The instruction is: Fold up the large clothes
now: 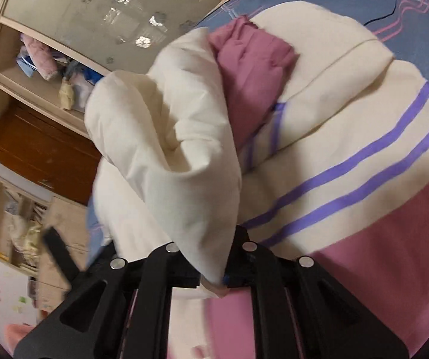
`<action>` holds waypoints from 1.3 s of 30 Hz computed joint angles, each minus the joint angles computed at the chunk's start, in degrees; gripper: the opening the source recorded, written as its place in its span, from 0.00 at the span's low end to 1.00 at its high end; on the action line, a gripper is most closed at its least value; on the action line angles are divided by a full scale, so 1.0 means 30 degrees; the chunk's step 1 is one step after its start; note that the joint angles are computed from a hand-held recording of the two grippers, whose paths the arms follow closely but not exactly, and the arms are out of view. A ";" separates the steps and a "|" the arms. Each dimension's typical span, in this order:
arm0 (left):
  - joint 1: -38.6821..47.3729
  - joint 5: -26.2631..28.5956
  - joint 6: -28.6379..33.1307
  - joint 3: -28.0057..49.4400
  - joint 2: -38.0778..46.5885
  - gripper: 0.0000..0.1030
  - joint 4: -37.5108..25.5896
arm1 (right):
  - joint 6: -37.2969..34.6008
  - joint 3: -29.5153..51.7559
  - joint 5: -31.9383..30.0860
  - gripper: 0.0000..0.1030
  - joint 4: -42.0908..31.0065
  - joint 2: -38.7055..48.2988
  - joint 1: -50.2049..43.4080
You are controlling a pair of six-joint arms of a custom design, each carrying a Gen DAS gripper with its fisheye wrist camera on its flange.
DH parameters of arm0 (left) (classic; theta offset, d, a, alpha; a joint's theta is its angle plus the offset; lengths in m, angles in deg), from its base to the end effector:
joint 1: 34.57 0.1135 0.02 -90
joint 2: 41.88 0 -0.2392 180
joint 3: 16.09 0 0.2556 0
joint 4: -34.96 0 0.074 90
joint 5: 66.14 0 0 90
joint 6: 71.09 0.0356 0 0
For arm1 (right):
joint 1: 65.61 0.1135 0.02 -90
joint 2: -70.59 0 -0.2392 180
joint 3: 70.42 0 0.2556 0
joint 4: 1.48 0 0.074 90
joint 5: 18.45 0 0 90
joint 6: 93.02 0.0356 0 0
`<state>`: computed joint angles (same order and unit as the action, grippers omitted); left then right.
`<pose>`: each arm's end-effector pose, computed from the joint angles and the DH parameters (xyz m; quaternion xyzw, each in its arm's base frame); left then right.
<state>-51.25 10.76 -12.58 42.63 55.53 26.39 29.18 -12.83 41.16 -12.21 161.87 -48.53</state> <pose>0.3128 -0.0853 0.1111 -0.1605 0.9121 -0.0508 0.3738 0.2937 0.1091 0.1376 0.0164 0.8953 0.3755 0.2390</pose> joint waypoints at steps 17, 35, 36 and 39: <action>0.0039 0.0084 -0.0086 -0.0279 -0.0173 0.98 0.0184 | -0.8134 1.1789 1.3649 0.54 -0.4734 0.2135 0.6645; -0.1418 -0.3072 0.0291 -0.2186 -0.3301 0.98 0.1158 | -0.7449 0.6398 1.2013 0.52 -0.2067 0.3578 0.3526; -0.1824 -0.4108 0.0400 -0.1191 -0.2480 0.98 -0.0202 | -0.7295 0.5004 1.1757 0.52 -0.1480 0.2109 0.3643; -0.1901 -0.4143 0.0419 0.0410 -0.0794 0.98 -0.1947 | -0.7125 0.2781 1.1292 0.52 0.0489 -0.0173 0.3426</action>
